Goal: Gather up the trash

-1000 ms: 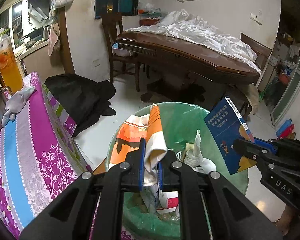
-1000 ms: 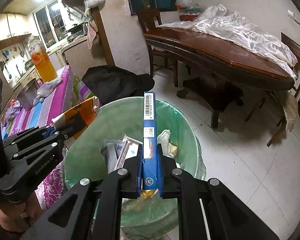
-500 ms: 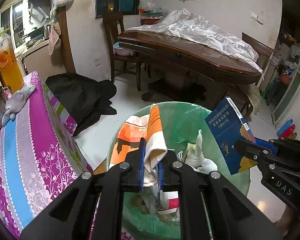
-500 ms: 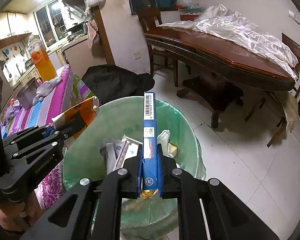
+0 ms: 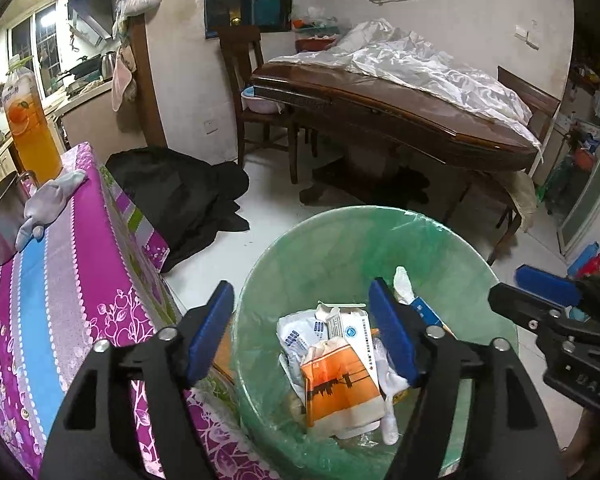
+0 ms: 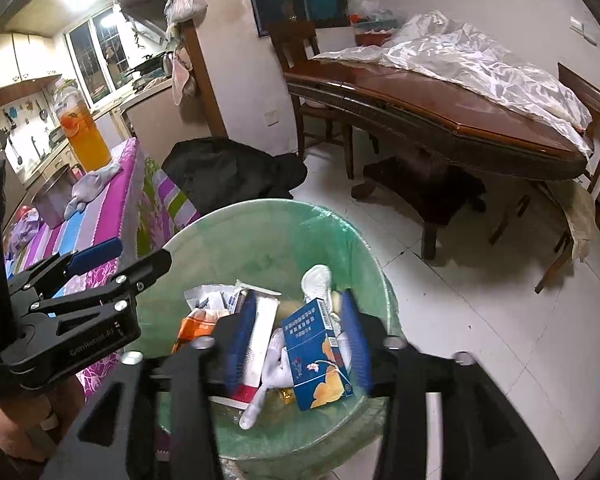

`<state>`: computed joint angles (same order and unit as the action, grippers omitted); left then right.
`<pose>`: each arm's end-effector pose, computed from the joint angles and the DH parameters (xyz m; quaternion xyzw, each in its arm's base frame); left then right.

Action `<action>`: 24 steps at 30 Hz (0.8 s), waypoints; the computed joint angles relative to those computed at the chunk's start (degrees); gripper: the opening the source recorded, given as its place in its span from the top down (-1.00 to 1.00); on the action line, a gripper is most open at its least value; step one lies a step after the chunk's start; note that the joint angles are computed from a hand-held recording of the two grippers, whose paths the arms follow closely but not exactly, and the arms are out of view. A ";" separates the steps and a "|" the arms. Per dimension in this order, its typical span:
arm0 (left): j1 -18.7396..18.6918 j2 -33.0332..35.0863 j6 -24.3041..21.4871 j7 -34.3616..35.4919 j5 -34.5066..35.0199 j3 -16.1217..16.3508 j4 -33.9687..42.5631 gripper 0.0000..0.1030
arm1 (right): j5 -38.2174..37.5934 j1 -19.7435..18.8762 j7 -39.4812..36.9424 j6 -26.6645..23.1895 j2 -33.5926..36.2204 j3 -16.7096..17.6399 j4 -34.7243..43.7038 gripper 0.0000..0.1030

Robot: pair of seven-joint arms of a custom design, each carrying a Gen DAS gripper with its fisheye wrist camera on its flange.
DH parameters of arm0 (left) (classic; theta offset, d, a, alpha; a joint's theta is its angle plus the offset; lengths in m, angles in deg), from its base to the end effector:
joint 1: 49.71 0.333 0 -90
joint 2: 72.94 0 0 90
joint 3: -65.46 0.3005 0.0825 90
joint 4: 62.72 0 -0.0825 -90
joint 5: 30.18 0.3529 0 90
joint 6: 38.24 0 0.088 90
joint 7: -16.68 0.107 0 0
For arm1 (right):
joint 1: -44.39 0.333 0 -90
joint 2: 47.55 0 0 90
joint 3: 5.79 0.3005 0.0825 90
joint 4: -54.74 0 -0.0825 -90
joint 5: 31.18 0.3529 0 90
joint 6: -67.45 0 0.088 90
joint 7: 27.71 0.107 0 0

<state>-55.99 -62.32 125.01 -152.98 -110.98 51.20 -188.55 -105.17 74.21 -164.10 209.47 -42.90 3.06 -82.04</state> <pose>0.5188 -0.1359 0.3281 -0.3498 0.8555 -0.3569 0.1353 0.3711 0.3017 0.2942 -0.4370 0.8207 -0.2723 0.2476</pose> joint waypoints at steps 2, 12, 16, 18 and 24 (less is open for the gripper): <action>0.00 -0.14 0.18 -0.39 0.28 0.11 -0.24 -0.47 | -0.11 0.79 1.12 -2.68 -0.68 0.59 -0.20 -0.41; 0.40 -2.96 0.14 3.74 -4.53 1.32 -2.23 -0.88 | 2.82 4.66 0.62 -13.56 -2.73 4.02 0.93 -0.86; 0.46 -4.21 -0.99 3.82 -4.26 2.16 -3.21 -0.88 | 4.08 6.34 0.64 -17.07 -2.96 5.02 1.63 -0.90; 0.49 -4.50 -1.41 3.49 -3.80 2.48 -3.33 -0.88 | 4.49 7.07 0.91 -18.32 -3.18 5.41 1.73 -0.90; 1.00 -5.63 -2.48 3.52 -4.06 3.30 -4.01 -0.88 | 5.08 8.77 1.18 -21.41 -3.78 6.39 1.95 -0.90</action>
<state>-54.99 -67.95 122.53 -149.46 -115.04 54.50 -192.56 -100.10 82.98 -162.92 188.06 -46.68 9.45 -80.10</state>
